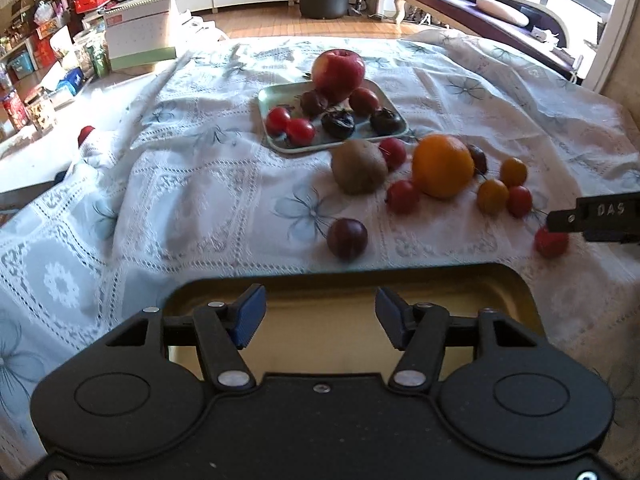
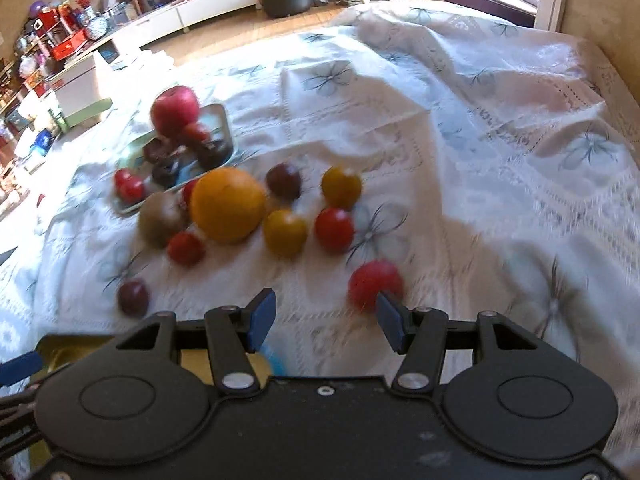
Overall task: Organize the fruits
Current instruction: 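Move the right tool to the large red tomato and open around it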
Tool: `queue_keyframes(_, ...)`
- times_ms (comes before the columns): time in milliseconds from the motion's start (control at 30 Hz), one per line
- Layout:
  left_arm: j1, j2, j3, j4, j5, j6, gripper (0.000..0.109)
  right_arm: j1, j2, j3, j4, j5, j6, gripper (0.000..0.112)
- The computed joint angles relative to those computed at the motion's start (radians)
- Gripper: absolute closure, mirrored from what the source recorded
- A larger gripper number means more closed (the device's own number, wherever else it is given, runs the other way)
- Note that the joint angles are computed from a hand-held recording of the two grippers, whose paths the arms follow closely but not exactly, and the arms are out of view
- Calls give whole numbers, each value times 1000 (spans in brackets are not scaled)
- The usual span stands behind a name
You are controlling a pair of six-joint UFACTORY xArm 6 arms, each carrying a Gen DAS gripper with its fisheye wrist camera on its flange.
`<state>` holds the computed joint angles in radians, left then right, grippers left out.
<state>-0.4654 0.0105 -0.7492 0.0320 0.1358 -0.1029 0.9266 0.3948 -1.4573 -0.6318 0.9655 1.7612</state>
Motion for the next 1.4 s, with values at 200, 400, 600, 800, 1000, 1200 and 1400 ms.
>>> queue_keyframes(200, -7, 45, -55, -83, 49, 86, 45, -42, 4, 8, 16, -9, -19, 53)
queue_keyframes(400, -3, 78, -101, -109, 86, 88, 45, -71, 13, 31, 62, -55, -30, 53)
queue_keyframes(600, -5, 89, -103, -54, 90, 58, 45, -63, 32, 21, 35, -33, -34, 53)
queue_keyframes(800, -6, 101, -115, -34, 104, 50, 45, -67, 17, 46, 1, -64, -16, 53)
queue_keyframes(1000, -1, 112, -127, -13, 99, 46, 45, -78, 1, 75, -4, -99, 19, 51)
queue_keyframes(1200, -3, 125, -142, -104, 78, 129, 45, -75, 13, 63, -2, -81, 11, 51)
queue_keyframes(1400, -21, 174, -218, -403, 114, 353, 45, -86, 41, 37, 66, -54, -36, 53)
